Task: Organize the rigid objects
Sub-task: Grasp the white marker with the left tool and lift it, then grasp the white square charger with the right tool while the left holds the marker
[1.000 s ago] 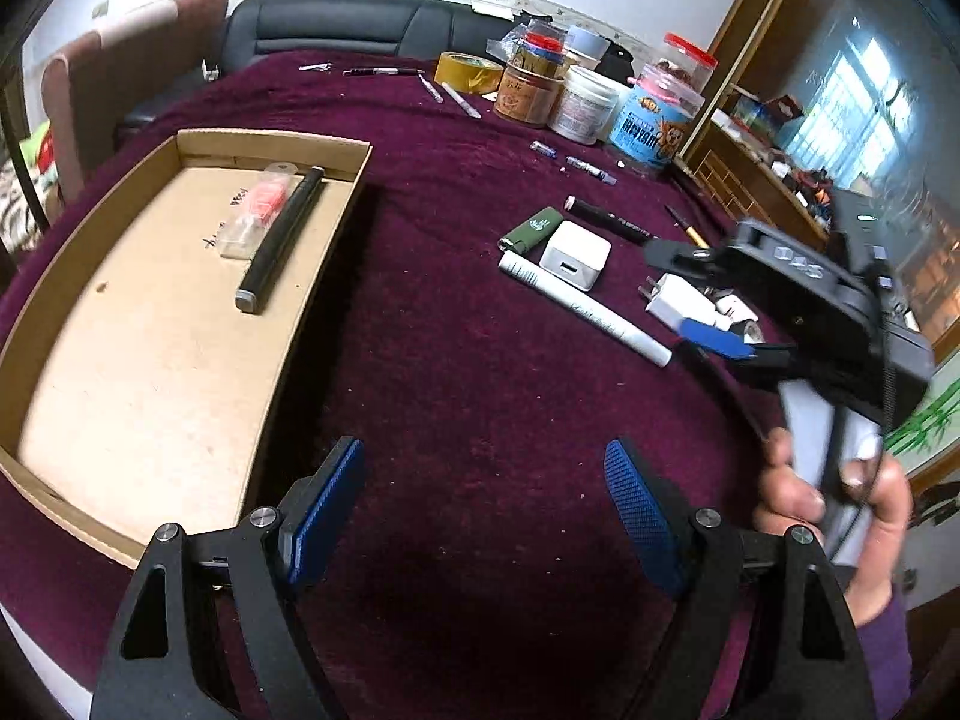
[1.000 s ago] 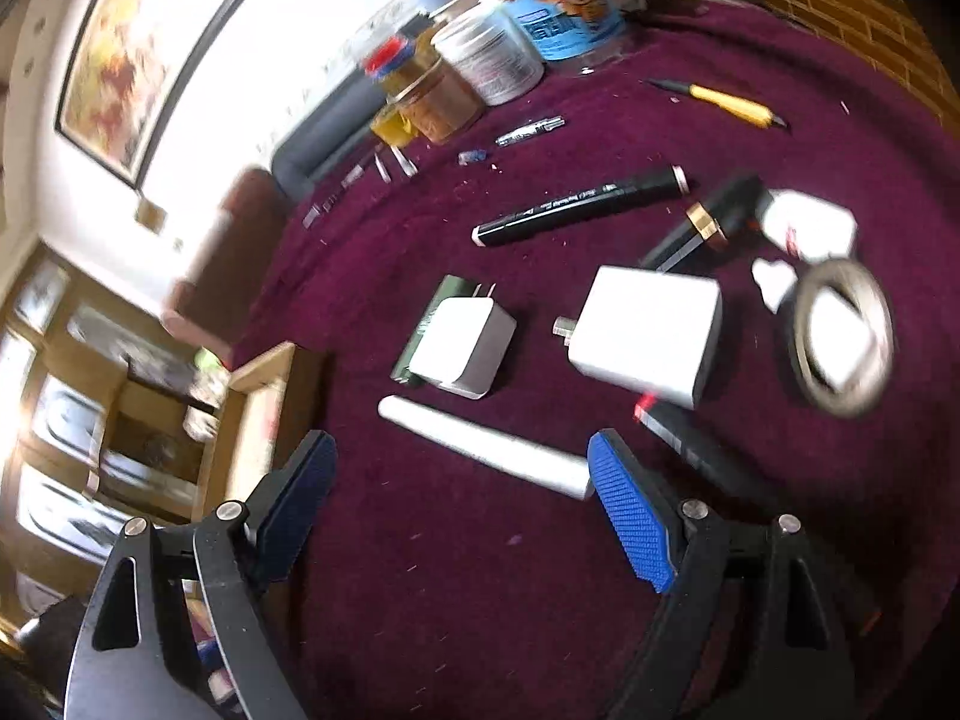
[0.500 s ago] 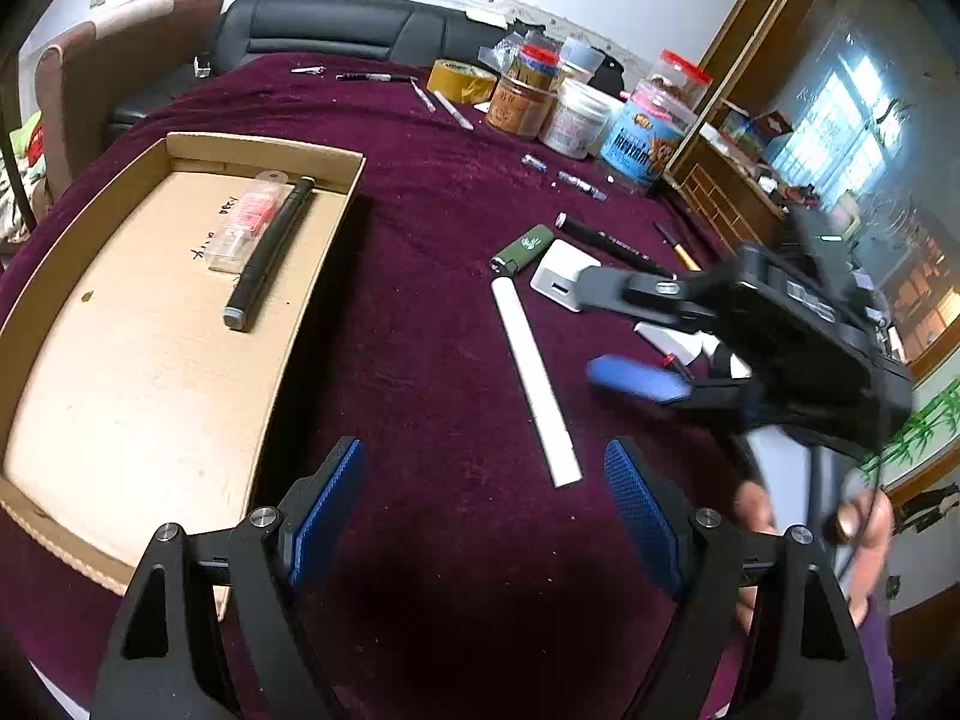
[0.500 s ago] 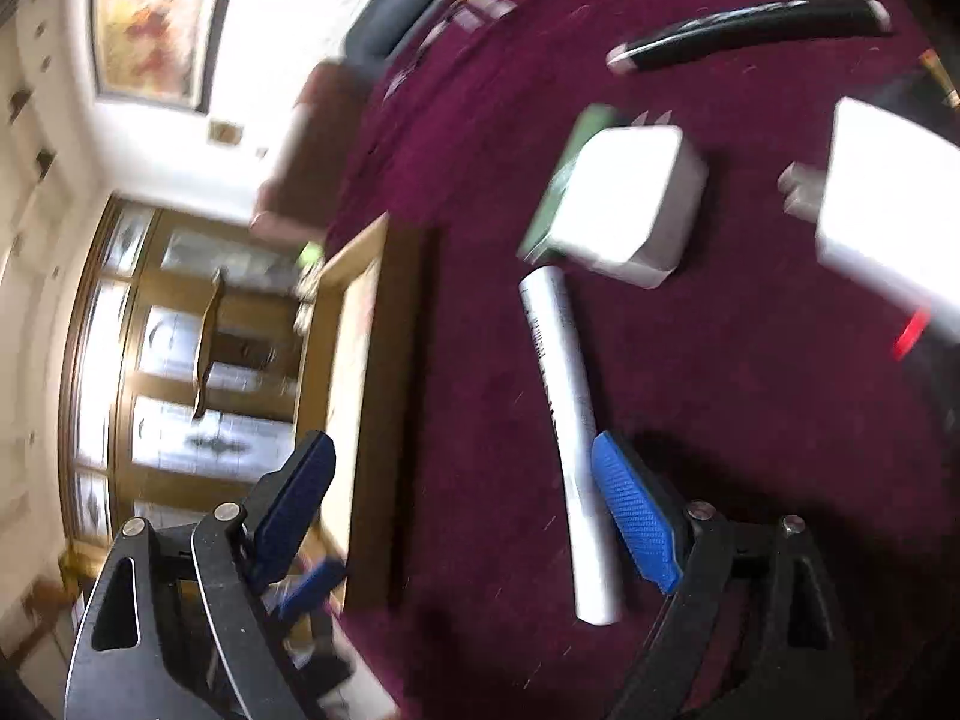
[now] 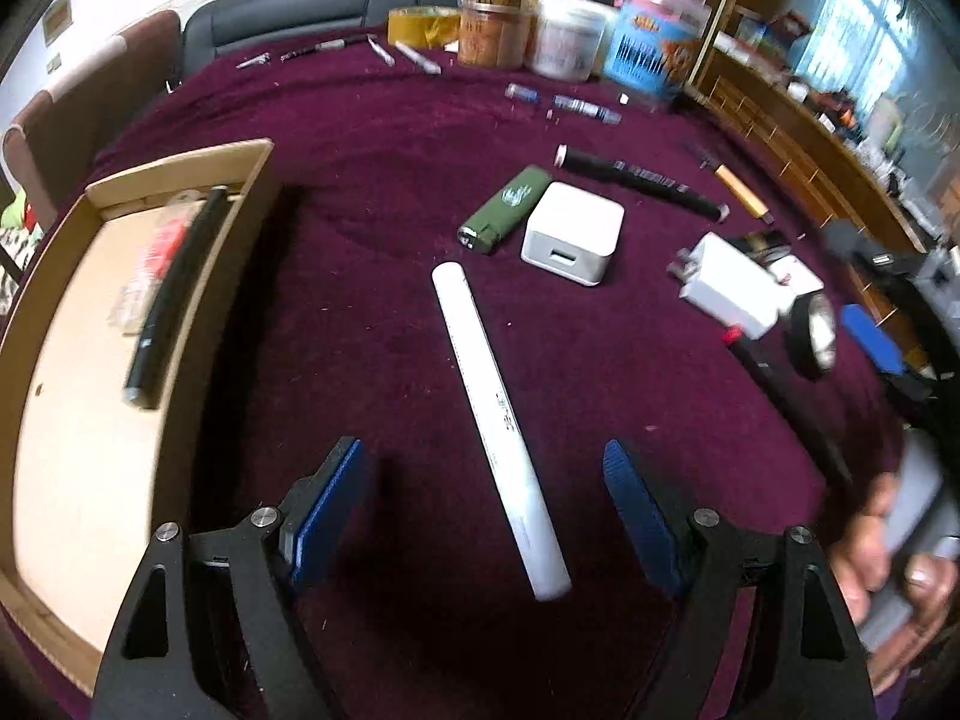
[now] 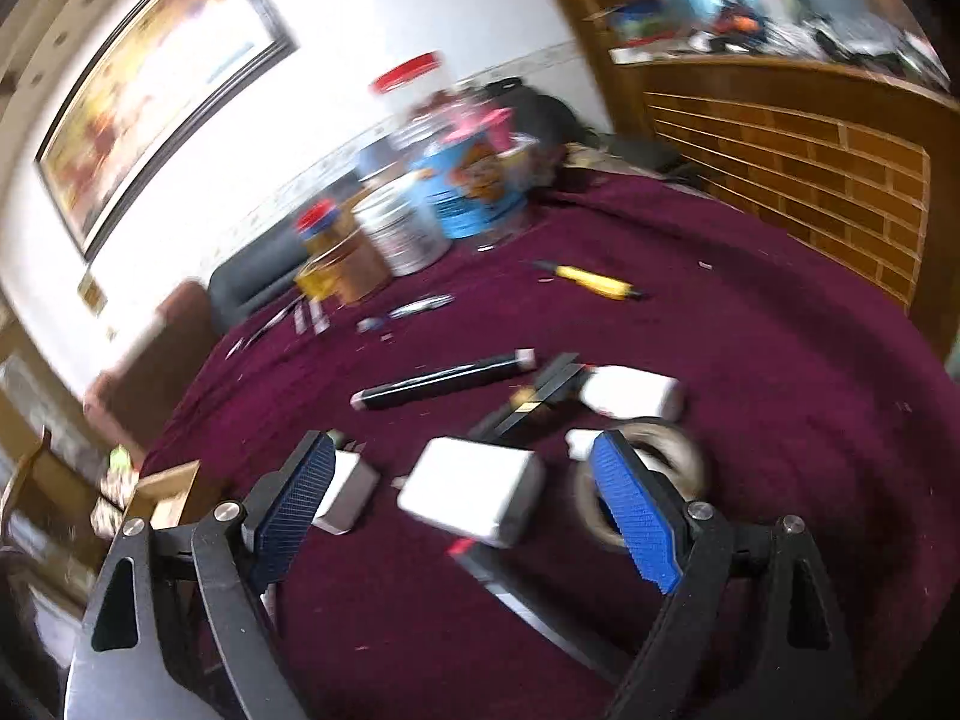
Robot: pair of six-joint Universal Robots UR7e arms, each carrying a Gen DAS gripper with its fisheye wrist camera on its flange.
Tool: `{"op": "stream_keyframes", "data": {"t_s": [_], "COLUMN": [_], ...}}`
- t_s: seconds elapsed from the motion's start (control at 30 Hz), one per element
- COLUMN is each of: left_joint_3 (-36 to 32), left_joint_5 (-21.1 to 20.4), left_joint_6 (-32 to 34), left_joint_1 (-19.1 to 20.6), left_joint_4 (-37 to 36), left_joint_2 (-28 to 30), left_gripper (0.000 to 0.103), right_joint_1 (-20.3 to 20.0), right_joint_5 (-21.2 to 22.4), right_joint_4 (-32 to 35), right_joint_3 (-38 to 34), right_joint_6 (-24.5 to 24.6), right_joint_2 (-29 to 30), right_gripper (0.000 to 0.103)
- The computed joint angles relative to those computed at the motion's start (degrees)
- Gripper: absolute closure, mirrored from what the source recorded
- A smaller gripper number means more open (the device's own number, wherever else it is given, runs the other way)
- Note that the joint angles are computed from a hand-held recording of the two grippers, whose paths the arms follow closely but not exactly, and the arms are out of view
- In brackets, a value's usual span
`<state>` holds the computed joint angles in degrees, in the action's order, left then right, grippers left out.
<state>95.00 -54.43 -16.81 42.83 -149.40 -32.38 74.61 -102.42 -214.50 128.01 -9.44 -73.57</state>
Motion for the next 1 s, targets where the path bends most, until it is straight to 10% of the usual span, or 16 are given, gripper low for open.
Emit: {"op": "stream_keyframes", "data": {"t_s": [0.17, 0.3, 0.7, 1.0], "left_joint_3": [-0.99, -0.71, 0.04, 6.01], "left_joint_5": [3.58, 4.59, 4.59, -4.02], "left_joint_6": [2.60, 4.97, 6.07, 4.38], "left_joint_1": [-0.61, -0.86, -0.99, 0.56], "left_joint_4": [-1.55, -3.89, -5.75, -10.86], "left_joint_2": [2.50, 3.09, 3.21, -3.97], "left_gripper": [0.053, 0.090, 0.089, 0.092], "right_joint_1": [-1.58, -1.01, -0.60, 0.89], "right_joint_5": [1.50, 1.11, 0.16, -3.24], "right_joint_4": [1.55, 3.81, 4.61, 3.52], "right_joint_3": [0.70, 0.36, -0.11, -0.98], "right_joint_6": [3.36, 3.67, 2.61, -0.20], "right_joint_2": [-1.45, -1.03, -0.34, 1.38], "right_gripper": [0.014, 0.014, 0.014, 0.014]}}
